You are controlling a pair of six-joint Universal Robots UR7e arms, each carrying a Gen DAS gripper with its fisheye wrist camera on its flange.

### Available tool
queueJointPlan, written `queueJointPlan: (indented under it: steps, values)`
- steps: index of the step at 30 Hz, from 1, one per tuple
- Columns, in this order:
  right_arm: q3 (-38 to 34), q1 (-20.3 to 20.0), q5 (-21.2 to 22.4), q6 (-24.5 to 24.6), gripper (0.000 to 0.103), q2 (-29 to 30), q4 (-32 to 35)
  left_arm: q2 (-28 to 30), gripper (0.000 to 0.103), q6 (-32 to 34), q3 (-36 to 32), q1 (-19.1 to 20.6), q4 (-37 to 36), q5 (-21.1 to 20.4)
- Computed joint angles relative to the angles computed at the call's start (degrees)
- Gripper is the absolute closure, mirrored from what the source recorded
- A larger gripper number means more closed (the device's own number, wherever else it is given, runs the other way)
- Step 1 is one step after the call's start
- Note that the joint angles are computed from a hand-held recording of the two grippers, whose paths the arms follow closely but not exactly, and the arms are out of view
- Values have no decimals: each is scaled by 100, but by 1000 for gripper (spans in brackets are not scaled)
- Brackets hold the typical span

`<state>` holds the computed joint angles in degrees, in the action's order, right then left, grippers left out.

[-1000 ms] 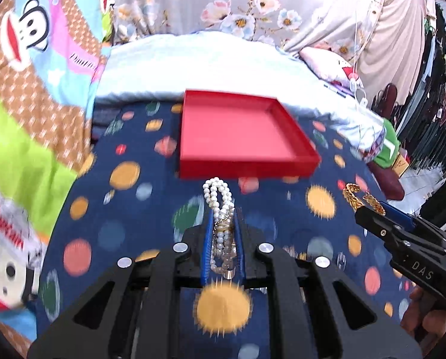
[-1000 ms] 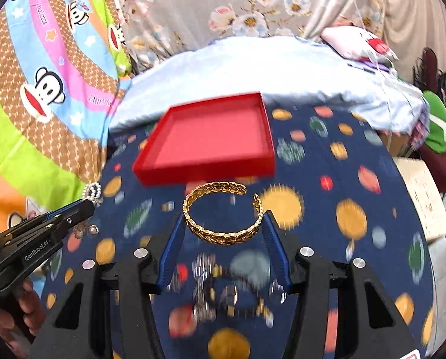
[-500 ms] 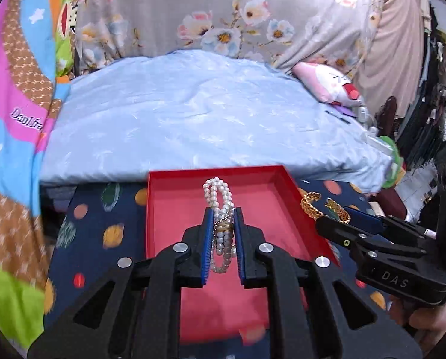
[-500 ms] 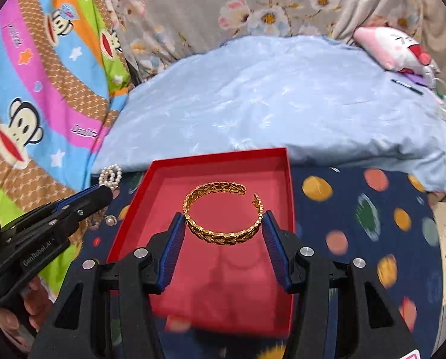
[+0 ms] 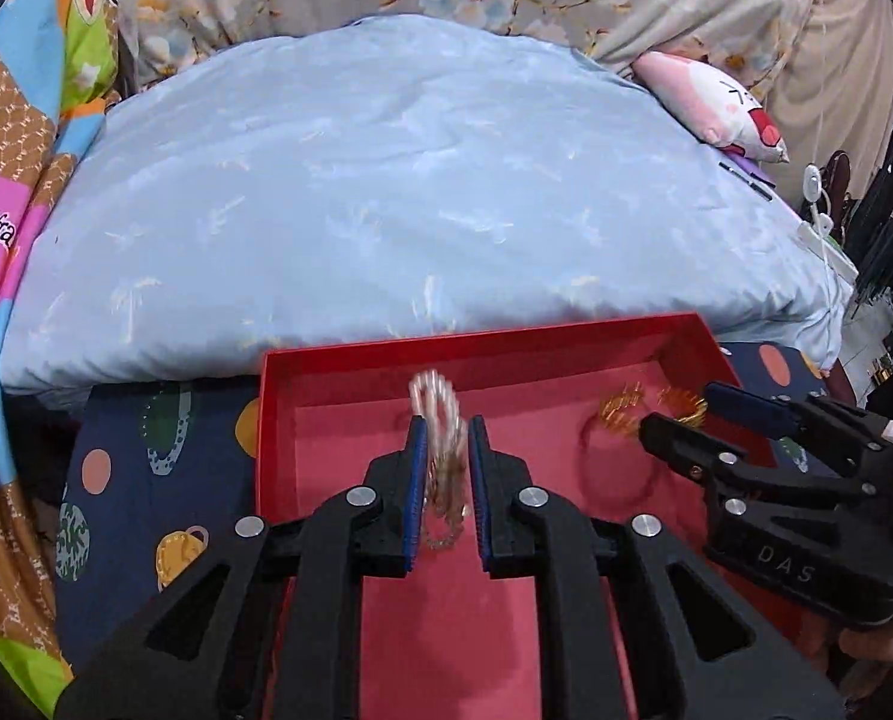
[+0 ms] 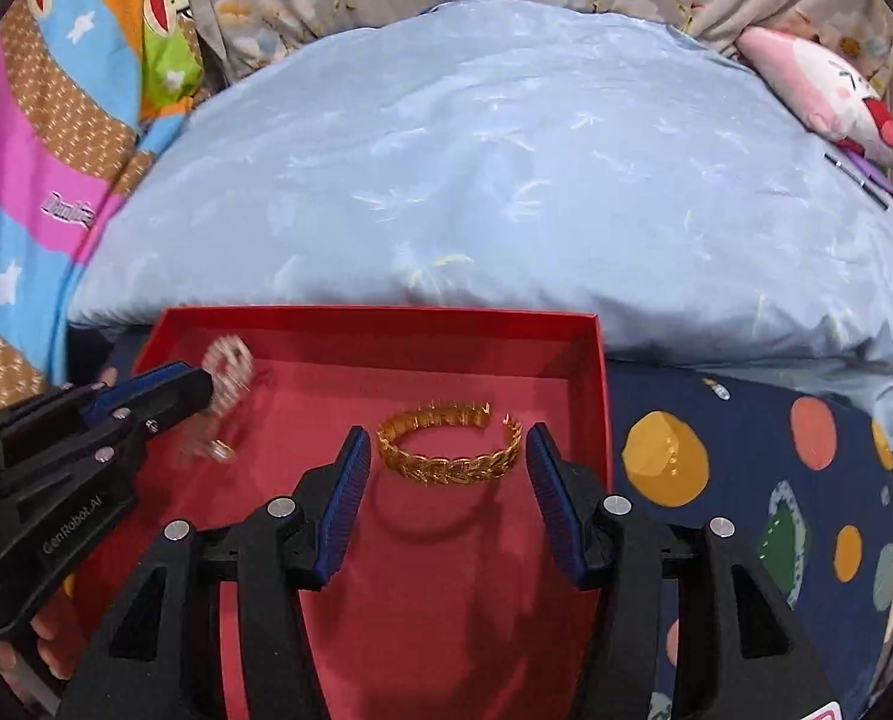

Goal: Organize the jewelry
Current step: 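Carry the pearl bracelet and gold bangle into the red tray and open both tools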

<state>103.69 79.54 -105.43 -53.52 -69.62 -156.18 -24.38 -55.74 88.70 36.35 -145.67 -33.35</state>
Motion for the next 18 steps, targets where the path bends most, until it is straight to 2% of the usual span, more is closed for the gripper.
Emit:
queueJointPlan:
  steps: [1, 3, 5, 10, 14, 18]
  values:
    - [7, -3, -19, -12, 40, 7, -46, -14, 80, -60, -3, 26, 32, -64]
    - [42, -23, 40, -35, 38, -49, -144, -75, 50, -493, 59, -8, 238, 65]
    - [153, -34, 143, -105, 35, -221, -238, -214, 39, -900, 220, -125, 490, 322]
    - [529, -169, 546, -256, 26, -1067, -34, -746, 37, -2002, 774, -623, 1330, 533]
    - [1016, -525, 973, -420, 21, -2076, 378, -1055, 37, -3031, 1181, -1178, 2122, 327]
    - [1523, -1161, 1450, -709, 19, -3136, 885, -1107, 37, -4031, 1383, -1751, 2962, -52]
